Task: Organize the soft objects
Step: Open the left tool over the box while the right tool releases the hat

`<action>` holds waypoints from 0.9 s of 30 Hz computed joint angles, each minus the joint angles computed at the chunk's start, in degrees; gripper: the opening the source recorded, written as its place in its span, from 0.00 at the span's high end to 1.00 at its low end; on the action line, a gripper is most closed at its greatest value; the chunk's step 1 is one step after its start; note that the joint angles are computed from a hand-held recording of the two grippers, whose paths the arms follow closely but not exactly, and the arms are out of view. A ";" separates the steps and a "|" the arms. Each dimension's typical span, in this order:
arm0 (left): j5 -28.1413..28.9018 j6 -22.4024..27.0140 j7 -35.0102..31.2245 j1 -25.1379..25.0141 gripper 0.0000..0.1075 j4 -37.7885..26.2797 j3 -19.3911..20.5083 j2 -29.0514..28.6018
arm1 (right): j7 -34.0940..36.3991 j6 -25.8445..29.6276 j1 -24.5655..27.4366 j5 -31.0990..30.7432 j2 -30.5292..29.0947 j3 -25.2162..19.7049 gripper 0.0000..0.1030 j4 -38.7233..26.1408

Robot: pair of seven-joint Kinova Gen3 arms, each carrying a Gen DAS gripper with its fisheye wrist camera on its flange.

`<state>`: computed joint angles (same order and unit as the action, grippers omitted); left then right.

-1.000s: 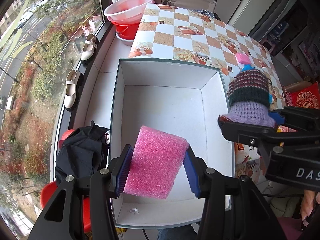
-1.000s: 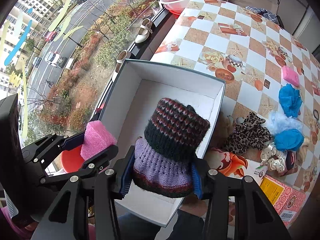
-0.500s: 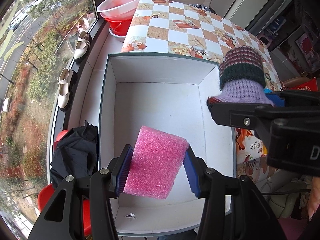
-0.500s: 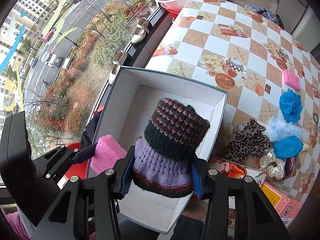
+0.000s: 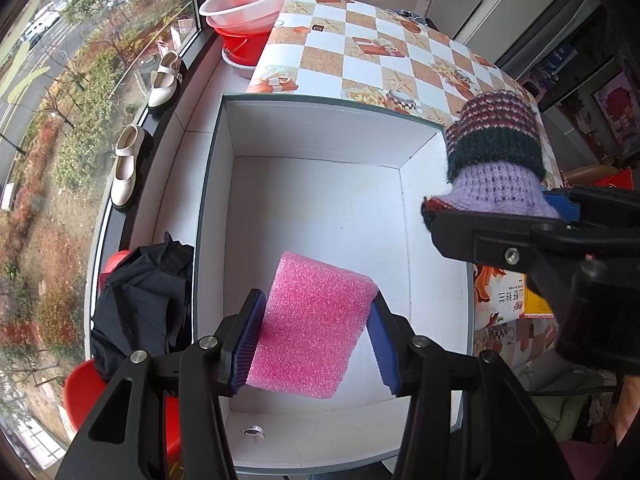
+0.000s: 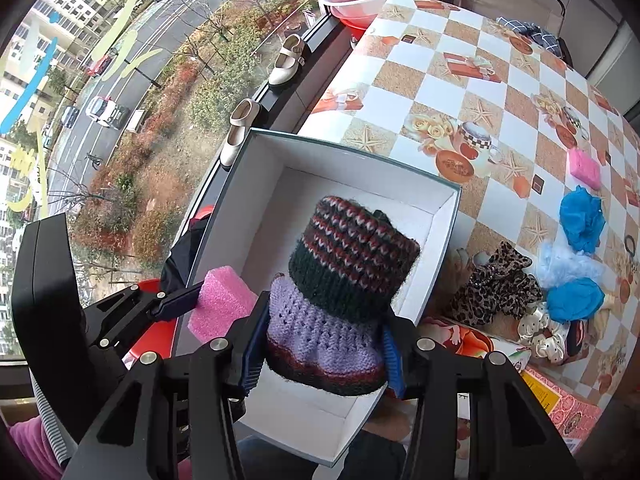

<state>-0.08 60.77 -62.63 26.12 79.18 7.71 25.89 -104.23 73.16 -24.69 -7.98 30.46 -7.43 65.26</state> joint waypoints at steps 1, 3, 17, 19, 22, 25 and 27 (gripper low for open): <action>0.03 0.02 0.09 -0.01 0.49 0.03 -0.04 0.06 | 0.08 0.21 0.01 -0.17 0.32 -0.11 0.52 -0.18; -0.07 -0.05 0.42 0.06 0.48 0.10 -0.19 0.07 | 0.18 0.53 -0.16 -0.22 0.80 -0.18 0.52 -0.54; 5.57 2.70 -0.02 -4.08 0.21 -3.05 1.11 3.03 | -2.56 -1.39 1.12 0.02 -1.61 0.80 0.00 1.39; 7.80 3.45 -0.73 -4.95 0.21 -3.89 1.52 3.75 | -2.87 -0.50 1.65 -0.15 -2.09 0.79 0.00 1.43; 8.76 4.87 -1.74 -4.68 0.21 -5.99 1.74 4.41 | -3.18 0.51 3.63 -1.80 -3.66 0.71 0.00 2.71; 10.14 6.81 -3.26 -4.56 0.21 -9.40 2.40 5.93 | -3.81 0.14 6.49 -3.89 -6.81 1.11 0.00 5.70; 11.66 9.29 -3.90 -4.66 0.21 -12.71 2.89 7.74 | -4.61 -0.29 8.24 -4.11 -9.53 1.94 0.00 7.80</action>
<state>11.58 70.06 -66.53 21.46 66.47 10.60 33.63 -108.84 72.87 -16.44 -12.10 20.93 -5.49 73.06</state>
